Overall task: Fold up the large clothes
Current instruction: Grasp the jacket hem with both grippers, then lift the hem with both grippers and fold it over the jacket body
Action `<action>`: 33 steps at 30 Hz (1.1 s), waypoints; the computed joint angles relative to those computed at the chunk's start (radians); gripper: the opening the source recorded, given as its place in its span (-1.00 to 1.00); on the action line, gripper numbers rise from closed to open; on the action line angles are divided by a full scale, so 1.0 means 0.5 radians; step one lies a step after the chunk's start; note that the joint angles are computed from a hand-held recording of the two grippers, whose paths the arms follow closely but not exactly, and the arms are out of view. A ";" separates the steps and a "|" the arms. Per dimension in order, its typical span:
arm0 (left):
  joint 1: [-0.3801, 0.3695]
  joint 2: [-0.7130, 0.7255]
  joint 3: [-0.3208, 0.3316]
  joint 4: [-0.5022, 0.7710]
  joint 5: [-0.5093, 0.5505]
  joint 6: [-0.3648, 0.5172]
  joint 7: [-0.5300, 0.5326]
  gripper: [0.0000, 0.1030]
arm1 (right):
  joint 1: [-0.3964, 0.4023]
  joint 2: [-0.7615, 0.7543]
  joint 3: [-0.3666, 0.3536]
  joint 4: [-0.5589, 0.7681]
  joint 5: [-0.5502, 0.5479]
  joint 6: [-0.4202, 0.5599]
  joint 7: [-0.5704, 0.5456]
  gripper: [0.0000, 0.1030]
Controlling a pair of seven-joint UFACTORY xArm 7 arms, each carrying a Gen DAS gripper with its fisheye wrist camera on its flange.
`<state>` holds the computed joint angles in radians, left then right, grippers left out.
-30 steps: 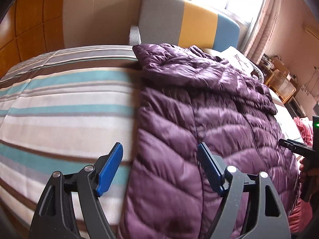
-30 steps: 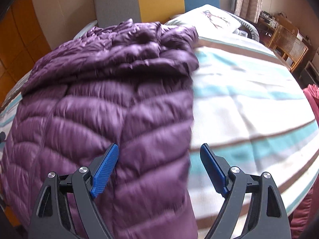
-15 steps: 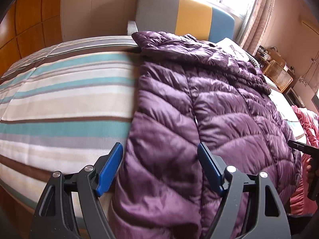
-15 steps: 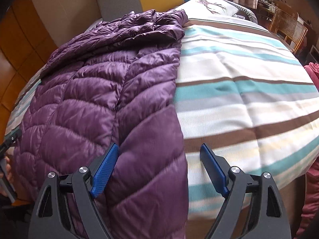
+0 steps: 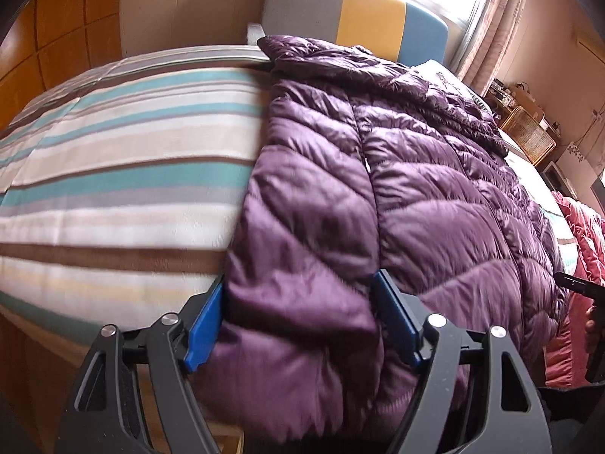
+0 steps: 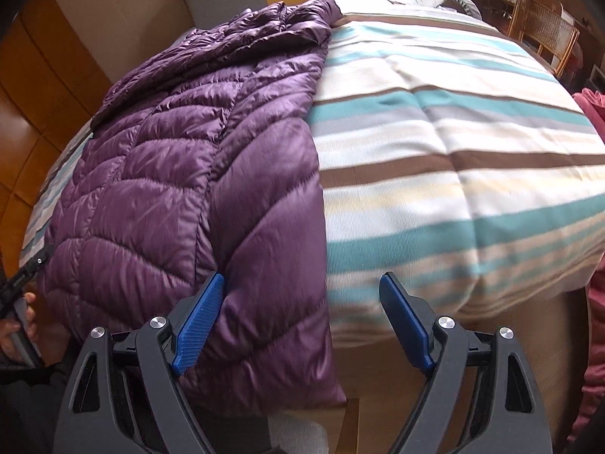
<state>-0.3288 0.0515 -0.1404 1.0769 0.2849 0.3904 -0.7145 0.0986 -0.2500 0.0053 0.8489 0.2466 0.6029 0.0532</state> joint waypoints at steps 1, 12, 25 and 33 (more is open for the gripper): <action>0.003 -0.015 -0.004 -0.016 -0.044 0.002 0.028 0.37 | 0.005 -0.019 -0.011 -0.019 0.028 0.014 -0.010 0.58; -0.009 -0.245 -0.025 -0.257 -0.868 -0.138 0.738 -0.88 | 0.116 -0.144 -0.054 -0.076 0.317 0.088 -0.294 -0.89; -0.264 -0.689 0.259 -0.346 -2.014 0.051 1.729 -0.93 | 0.159 -0.453 -0.143 0.139 0.363 0.342 -0.546 -0.92; -0.301 -0.441 0.393 0.050 -2.764 -0.049 2.356 -0.93 | 0.163 -0.110 -0.226 0.530 0.576 -0.009 -0.708 -0.92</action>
